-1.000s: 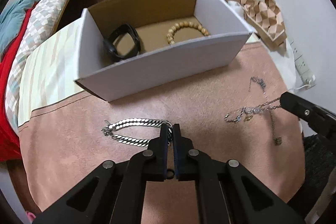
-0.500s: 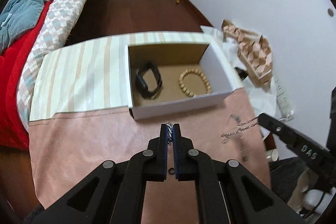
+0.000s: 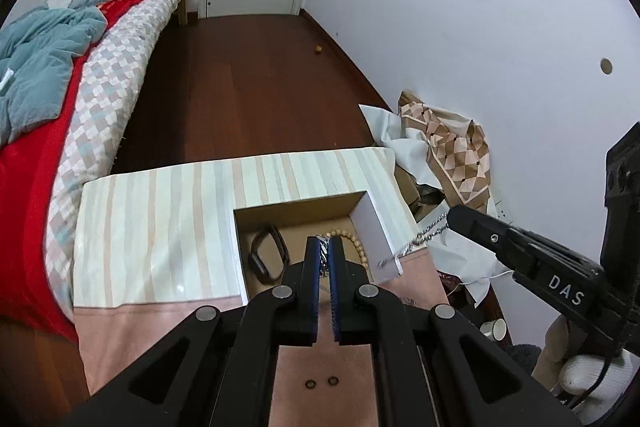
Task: Organize jewelry
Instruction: 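Carry both silver chains into the white box and open both tools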
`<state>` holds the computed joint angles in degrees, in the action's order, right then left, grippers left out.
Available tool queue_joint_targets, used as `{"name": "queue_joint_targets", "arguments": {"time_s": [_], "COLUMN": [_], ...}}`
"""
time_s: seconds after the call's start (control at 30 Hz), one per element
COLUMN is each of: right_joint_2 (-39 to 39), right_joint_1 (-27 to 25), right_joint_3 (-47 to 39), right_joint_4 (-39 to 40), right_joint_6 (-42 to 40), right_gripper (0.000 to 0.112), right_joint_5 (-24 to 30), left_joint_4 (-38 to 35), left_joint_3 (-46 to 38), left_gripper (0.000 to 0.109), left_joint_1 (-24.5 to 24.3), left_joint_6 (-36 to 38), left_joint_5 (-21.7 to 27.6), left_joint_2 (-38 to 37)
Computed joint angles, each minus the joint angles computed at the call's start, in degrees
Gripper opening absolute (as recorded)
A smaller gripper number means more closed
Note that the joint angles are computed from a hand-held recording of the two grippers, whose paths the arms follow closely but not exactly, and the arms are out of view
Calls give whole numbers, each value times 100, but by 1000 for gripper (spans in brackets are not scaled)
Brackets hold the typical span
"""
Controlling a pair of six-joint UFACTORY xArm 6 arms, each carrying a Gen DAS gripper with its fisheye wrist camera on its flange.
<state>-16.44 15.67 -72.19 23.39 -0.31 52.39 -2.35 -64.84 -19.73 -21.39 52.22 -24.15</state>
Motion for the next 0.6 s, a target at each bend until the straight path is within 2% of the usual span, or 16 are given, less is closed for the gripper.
{"name": "queue_joint_targets", "arguments": {"time_s": [0.3, 0.53, 0.6], "right_joint_2": [1527, 2220, 2513], "right_joint_1": [79, 27, -51], "right_joint_3": [-1130, -1572, -1871], "right_joint_4": [-380, -523, -291], "right_joint_6": [-58, -29, -124], "right_gripper": [5, 5, 5], "right_joint_5": [347, 300, 623], "left_joint_4": [-565, -1029, -1029], "left_joint_3": [-652, -1230, -1389], "left_gripper": [2, 3, 5], "left_joint_1": [374, 552, 569], "left_joint_6": [638, 843, 734], "left_joint_5": [162, 470, 620], "left_joint_2": [1219, 2008, 2145]}}
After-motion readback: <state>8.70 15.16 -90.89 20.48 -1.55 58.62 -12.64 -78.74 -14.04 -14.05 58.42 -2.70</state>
